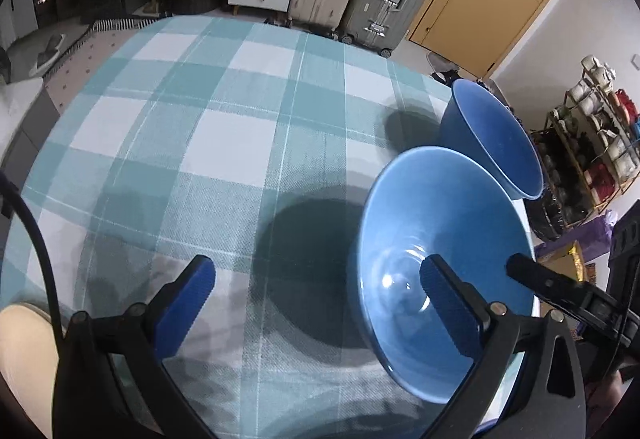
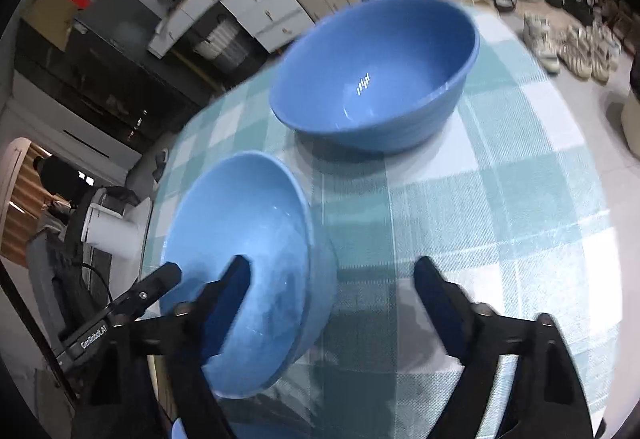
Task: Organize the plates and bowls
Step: 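Grasp the rim of a second light-blue bowl with the left tool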
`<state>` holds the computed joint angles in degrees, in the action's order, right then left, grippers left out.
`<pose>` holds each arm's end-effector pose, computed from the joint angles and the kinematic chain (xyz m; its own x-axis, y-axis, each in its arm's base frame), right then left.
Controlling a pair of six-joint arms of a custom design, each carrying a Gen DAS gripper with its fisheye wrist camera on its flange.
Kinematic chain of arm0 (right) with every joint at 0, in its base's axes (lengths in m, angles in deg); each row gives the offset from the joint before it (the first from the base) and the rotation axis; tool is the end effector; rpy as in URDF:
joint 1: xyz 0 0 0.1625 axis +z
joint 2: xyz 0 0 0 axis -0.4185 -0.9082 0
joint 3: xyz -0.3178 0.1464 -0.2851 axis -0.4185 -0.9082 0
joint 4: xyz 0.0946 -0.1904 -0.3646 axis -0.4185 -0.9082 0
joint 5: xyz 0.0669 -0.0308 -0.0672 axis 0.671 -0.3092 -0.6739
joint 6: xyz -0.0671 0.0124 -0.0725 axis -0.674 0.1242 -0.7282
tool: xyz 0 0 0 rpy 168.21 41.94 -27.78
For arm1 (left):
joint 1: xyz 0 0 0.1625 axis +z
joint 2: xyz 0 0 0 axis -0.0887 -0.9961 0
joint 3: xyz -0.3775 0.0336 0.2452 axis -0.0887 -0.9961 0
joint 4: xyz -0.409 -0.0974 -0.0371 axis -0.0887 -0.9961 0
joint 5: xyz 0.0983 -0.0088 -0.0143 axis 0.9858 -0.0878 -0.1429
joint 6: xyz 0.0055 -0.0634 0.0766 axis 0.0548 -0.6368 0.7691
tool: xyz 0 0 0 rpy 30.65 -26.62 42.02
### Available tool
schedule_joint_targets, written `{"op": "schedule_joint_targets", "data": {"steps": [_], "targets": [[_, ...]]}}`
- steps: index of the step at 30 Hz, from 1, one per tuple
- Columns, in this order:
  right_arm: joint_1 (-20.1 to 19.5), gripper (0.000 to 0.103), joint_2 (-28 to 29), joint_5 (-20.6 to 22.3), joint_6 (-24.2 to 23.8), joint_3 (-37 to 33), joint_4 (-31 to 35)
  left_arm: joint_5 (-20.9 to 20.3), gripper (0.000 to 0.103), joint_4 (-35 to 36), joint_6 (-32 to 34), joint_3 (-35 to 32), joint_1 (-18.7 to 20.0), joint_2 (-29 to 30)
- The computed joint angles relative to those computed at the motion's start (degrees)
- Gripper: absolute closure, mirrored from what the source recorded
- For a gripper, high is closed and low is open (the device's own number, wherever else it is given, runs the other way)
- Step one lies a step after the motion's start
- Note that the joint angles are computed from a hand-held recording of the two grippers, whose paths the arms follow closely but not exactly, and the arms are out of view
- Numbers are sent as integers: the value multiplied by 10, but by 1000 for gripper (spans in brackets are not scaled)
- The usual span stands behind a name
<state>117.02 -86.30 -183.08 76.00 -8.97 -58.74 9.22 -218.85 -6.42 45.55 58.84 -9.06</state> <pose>0.1433 -0.8033 0.2968 -0.9487 -0.1713 0.2657 -0.2356 0.9435 -0.2329 -0.2727 -0.7231 0.1505 -0.8462 -0.2782 -0.4544 0.0630 0.7946 -0.6039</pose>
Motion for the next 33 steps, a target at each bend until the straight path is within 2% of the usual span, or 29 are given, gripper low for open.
{"op": "schedule_joint_targets", "data": {"steps": [3, 4, 6, 7, 9, 11, 15, 18, 19, 23, 24, 25, 28, 29, 31, 33], "targets": [[0, 37, 9, -13, 7, -7, 7, -13, 2, -35, 5, 9, 3, -2], [0, 42, 14, -16, 8, -13, 16, -25, 5, -53, 6, 13, 6, -4], [1, 47, 18, -21, 11, -16, 13, -48, 13, -68, 4, 16, 9, -5], [0, 48, 19, -16, 14, -17, 11, -53, 13, -62, 1, 13, 10, -4], [-2, 55, 22, -7, 20, -25, 22, -32, 14, -59, -6, 14, 3, -5], [1, 55, 26, -14, 18, -29, 24, -11, 14, -75, 8, 18, -3, -6], [9, 59, 31, -36, 12, -35, 24, -8, 14, -25, 9, 1, 0, -2], [11, 63, 37, -50, 16, -42, 31, -32, 17, 18, 14, -21, 9, 5], [12, 66, 37, -53, 14, -41, 33, -55, 18, 29, 24, -30, 14, 8], [14, 73, 40, -64, 5, -44, 36, -55, 25, 62, 35, -48, 14, 19], [15, 73, 40, -65, 3, -44, 34, -63, 30, 61, 36, -48, 15, 20], [16, 76, 41, -62, -1, -44, 32, -75, 44, 54, 38, -46, 18, 19], [19, 87, 39, -64, -13, -41, 32, -102, 59, 50, 22, -42, 25, 13], [20, 89, 38, -68, -16, -38, 29, -110, 67, 39, 21, -36, 26, 10], [22, 91, 38, -71, -18, -33, 25, -98, 74, 36, 17, -32, 24, 8], [24, 91, 37, -76, -21, -28, 18, -95, 76, 21, 21, -25, 22, 4]]}}
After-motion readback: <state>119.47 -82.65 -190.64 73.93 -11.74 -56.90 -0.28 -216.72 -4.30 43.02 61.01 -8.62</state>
